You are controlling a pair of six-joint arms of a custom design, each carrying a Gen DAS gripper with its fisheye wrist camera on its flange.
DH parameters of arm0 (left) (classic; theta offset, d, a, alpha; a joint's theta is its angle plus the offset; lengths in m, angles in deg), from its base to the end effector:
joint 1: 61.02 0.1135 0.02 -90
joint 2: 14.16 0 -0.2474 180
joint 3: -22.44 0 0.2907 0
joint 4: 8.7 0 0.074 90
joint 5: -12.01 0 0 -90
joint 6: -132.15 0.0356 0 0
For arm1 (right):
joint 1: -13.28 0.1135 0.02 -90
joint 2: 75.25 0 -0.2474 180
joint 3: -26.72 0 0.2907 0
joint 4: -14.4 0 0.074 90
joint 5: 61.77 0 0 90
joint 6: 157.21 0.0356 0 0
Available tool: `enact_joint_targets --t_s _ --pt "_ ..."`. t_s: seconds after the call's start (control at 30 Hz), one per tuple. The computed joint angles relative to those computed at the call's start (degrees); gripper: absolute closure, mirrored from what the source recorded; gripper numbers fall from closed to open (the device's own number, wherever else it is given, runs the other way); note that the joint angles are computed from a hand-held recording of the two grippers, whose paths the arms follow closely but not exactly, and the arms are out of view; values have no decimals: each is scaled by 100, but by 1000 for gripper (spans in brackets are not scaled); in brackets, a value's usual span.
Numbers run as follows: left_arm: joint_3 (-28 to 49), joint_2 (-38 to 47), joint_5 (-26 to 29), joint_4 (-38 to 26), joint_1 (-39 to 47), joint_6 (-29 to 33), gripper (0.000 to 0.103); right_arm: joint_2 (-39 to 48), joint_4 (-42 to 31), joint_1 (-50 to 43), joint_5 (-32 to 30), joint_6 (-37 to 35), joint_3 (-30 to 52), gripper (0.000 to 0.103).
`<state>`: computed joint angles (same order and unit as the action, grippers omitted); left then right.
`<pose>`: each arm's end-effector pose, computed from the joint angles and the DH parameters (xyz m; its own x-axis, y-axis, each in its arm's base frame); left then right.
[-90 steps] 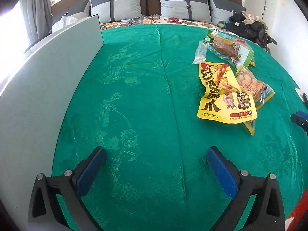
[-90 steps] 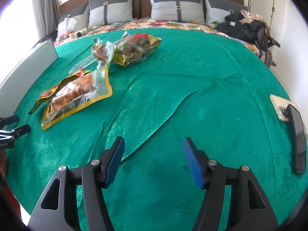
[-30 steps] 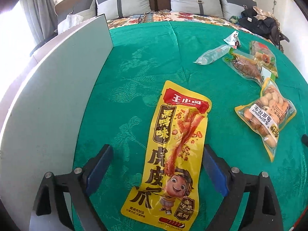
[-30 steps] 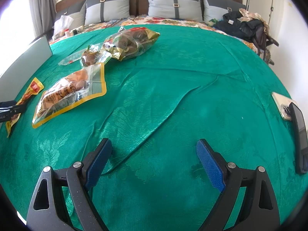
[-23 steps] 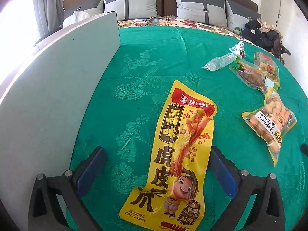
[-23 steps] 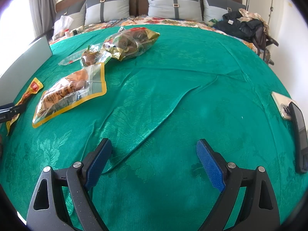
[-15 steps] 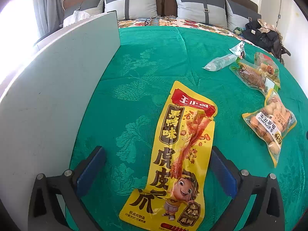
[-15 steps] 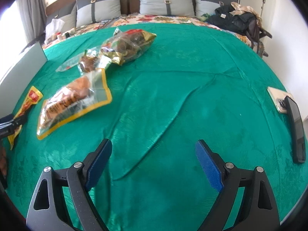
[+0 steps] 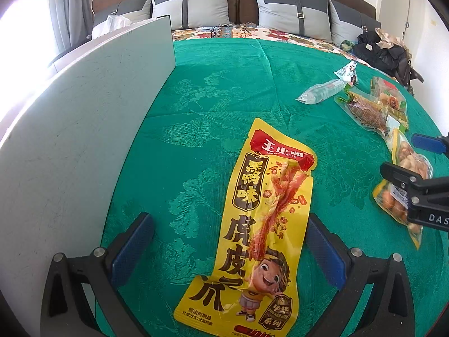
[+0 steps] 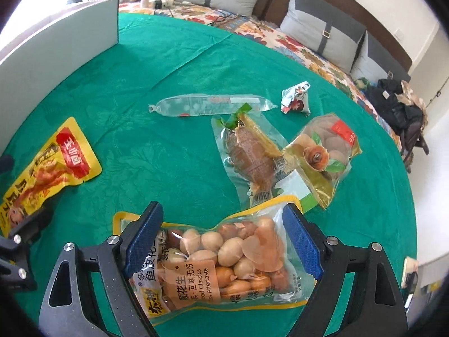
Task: Organize snacks
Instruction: 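Grasp the clear peanut bag with the right gripper while the left gripper holds the chicken-feet bag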
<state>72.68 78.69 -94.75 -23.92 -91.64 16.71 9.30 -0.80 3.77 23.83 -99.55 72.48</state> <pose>0.2667 -0.1459 0.0723 -0.8106 0.0018 -0.5857 0.0082 0.9999 -0.0083 0.2840 -0.0448 0.0891 -0.7384 -0.4171 -0.5299 -0.3252 0.9086 -0.2621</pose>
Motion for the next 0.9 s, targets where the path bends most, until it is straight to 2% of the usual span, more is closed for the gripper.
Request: enact_joint_targets --t_s 0.17,0.2,0.27,0.37,0.43,0.63,0.73,0.83,0.9 --pt "5 3 -1 -3 2 2 0 -823 -182 -1657 -1416 -1576 -787 13" --pt "3 1 -1 -3 1 1 0 -863 -446 -2009 -1757 -1863 -767 14" --pt "8 4 -5 -8 0 2 0 -974 -756 -2487 -2061 -2044 -730 15" --pt "0 2 -8 -3 -4 -2 0 -1234 -1466 -3134 -2861 -2088 -511 13" --pt "2 4 -9 -4 -5 -2 0 -1195 -1832 -3329 -3073 -2102 -279 13" --pt "5 6 -8 -5 -2 0 0 -563 -2377 -2776 -2398 -2458 262 13" --pt "4 3 -6 -7 -4 -3 0 -440 -2412 -2298 -2024 -2050 238 13" --pt "6 4 -6 -8 -3 -2 0 -289 -2071 -1781 -1216 -1400 105 13" --pt "6 6 -3 -4 -1 -1 0 -236 -2003 -1896 -1309 -1215 112 15"
